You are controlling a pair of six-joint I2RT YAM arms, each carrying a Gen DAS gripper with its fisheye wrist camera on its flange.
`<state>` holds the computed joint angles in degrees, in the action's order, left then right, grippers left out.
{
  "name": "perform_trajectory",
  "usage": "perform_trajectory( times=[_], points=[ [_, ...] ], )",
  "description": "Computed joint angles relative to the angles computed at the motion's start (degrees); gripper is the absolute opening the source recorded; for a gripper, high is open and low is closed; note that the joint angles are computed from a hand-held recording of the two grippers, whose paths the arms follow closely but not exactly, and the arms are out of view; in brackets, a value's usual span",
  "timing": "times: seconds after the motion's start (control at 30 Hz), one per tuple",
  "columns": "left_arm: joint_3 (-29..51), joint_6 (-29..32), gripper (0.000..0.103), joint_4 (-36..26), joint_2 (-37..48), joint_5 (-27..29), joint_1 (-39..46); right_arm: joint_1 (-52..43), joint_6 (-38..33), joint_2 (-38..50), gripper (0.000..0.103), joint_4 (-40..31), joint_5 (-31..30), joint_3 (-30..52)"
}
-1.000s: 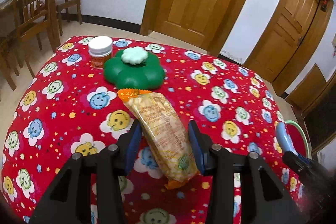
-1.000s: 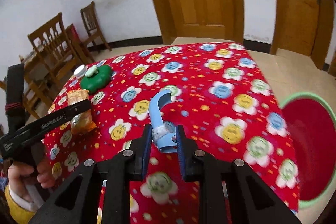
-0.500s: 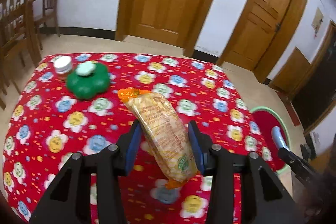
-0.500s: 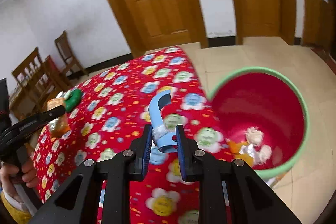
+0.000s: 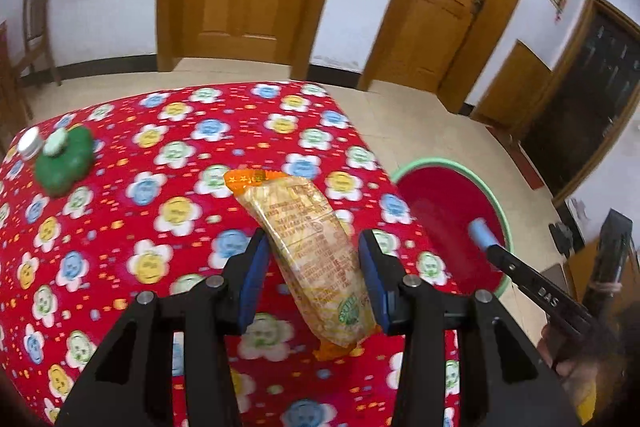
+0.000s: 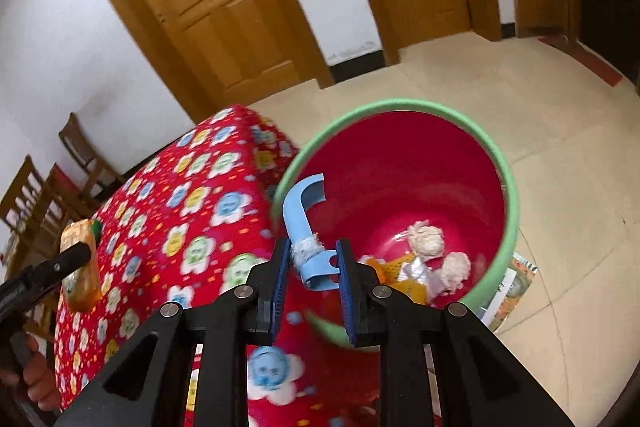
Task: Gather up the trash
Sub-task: 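Carry the snack bag and blue tube over the red bin and open both tools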
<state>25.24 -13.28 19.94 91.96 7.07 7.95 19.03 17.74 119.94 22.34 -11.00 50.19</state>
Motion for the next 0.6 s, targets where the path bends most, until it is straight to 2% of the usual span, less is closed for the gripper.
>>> perform_trajectory(
  times=[0.27,0.6],
  points=[
    [4.08,-2.58,0.045,1.04,4.46,-1.15,-8.48,-5.42,0.05,0.78,0.024,1.3,-2.87,-0.2],
    [11.16,-3.37,0.045,0.75,11.84,-3.07,-16.86,-8.89,-1.61,-2.29,0.024,2.68,-3.42,-3.44]
  ],
)
